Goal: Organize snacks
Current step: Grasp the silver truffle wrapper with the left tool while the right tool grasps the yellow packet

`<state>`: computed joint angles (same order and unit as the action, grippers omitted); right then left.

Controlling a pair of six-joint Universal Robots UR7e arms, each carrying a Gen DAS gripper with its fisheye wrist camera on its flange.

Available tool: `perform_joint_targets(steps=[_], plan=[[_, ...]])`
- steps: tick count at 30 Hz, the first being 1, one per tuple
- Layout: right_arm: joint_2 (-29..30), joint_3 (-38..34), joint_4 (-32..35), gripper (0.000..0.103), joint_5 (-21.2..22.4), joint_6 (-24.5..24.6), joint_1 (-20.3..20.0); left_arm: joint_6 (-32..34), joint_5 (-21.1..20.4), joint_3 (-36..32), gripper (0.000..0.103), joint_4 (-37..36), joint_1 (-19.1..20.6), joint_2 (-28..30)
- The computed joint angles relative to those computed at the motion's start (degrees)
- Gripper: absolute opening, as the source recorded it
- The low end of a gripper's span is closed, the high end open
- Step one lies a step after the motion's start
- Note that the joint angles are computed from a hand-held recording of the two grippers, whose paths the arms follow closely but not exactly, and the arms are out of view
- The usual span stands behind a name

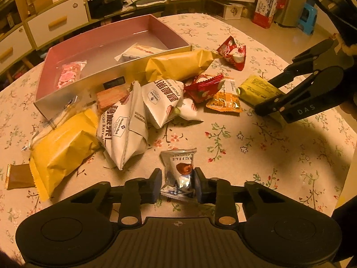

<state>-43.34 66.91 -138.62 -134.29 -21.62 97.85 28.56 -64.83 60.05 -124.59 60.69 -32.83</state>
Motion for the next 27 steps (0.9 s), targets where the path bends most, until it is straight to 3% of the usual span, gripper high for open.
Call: perform_joint_targets(steps=[12,16,21,27], plan=[[-0.2,0.0,-3.0,0.041,0.2,-0.7,0.4,0.3,-2.7,-0.2,0.015,1.9,-0.1,-0.7],[-0.1,-0.8,-0.6,0.041,0.3,0.9,0.4,-0.1,-3.4,-0.5,0.015,2.3,-0.2,-0.7],[0.5,-0.9,1.2,0.056,-1.3,1.3,0.4,-0.8,-3.1,-0.8,0.020,3.3,-0.1,-0.4],[0.6,-1.8,4.7,0.057,-1.1,4.6,0.1,-1.9,-2.4,-1.5,0.026,4.3,0.0,0.2]])
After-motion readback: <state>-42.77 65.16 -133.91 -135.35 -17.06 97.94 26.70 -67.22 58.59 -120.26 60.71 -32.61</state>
